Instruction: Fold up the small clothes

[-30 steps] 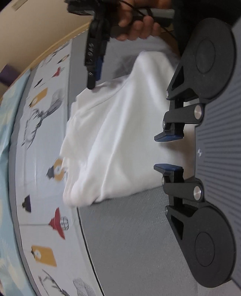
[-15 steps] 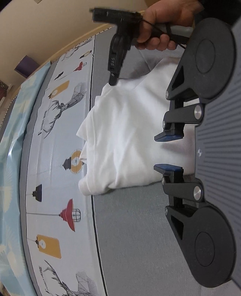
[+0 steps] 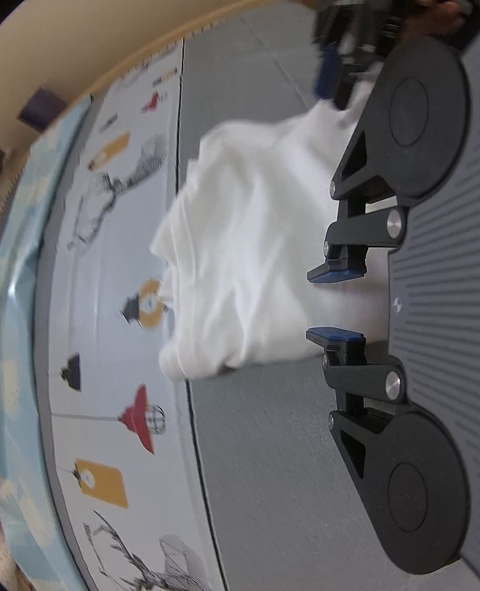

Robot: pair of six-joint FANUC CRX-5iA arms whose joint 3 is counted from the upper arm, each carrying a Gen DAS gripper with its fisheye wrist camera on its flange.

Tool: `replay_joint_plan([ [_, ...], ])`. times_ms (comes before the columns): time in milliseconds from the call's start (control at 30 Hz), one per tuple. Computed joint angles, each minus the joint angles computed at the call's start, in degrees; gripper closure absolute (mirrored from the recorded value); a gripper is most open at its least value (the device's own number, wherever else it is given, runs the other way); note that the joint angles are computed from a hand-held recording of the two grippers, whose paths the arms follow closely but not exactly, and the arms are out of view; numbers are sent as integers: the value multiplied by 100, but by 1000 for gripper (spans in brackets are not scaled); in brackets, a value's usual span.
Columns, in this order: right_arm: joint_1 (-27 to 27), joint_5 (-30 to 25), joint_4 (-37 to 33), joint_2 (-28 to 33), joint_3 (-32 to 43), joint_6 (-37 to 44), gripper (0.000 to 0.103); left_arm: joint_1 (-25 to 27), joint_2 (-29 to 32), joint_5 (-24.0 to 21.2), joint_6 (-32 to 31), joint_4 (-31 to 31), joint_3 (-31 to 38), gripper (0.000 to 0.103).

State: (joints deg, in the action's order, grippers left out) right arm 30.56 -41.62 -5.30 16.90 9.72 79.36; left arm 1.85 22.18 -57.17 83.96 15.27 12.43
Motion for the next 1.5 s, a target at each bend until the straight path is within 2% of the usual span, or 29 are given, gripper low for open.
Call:
replay_joint_plan([
  [100, 165, -526, 465, 166, 22, -150, 68, -84, 111, -83, 373, -367, 148, 66],
  [167, 305, -1132, 861, 357, 118, -261, 68, -119, 112, -53, 477, -485, 168, 66],
  [233, 398, -1393, 1048, 429, 143, -216, 68, -117, -40, 263, 717, -560, 14, 66],
  [300, 433, -1264, 1134, 361, 73, -200, 68, -40, -213, 611, 824, -395, -228, 66],
  [433, 307, -620, 842, 66, -66, -443, 68, 24, -314, 937, 916, -202, -377, 66],
  [533, 288, 24, 985, -161, -354, -746, 67, -14, -207, 864, 1024, -328, -216, 66],
  [567, 253, 225, 850, -222, -400, -681, 67, -25, -160, 826, 1036, -354, -161, 66],
  [633, 167, 292, 386, -216, -272, -331, 66, -43, -5, 660, 1081, -496, 27, 66],
  [700, 110, 68, -40, -94, -16, 65, 64, -63, 218, 301, 1247, -813, 333, 63],
  [733, 114, -183, -135, 28, 163, 167, 61, -48, 283, 191, 1316, -882, 394, 54],
  [800, 152, -982, -79, 388, 585, 325, 61, 24, 252, 125, 1526, -910, 371, 47],
  [867, 356, -1705, 619, 726, 750, 321, 61, 65, 40, 236, 1837, -1055, 214, 49],
  [900, 451, -1903, 1028, 833, 712, 260, 55, 92, -65, 316, 1916, -1072, 113, 49],
  [933, 466, -2002, 1152, 880, 713, 212, 46, 151, -176, 424, 1919, -964, -34, 49],
  [1067, 193, -1871, 782, 814, 835, -170, 46, 379, -465, 743, 1554, -214, -543, 48],
  [1167, 17, -1219, 701, 496, 552, -691, 49, 485, -561, 870, 1153, 413, -831, 44],
  [1233, -208, -606, 129, 243, 398, -705, 49, 525, -584, 962, 757, 944, -1044, 41],
  [1267, -327, -272, -208, 139, 332, -657, 48, 528, -572, 997, 585, 1165, -1119, 39],
  [1333, -376, 114, -194, 121, 236, -961, 43, 499, -519, 1040, 415, 1371, -1198, 34],
  [1400, -376, 5, 82, 344, 381, -1386, 43, 467, -416, 962, 396, 1385, -1190, 34],
  [1500, -490, -647, -117, 820, 982, -1517, 43, 409, -240, 881, 460, 1331, -1111, 34],
])
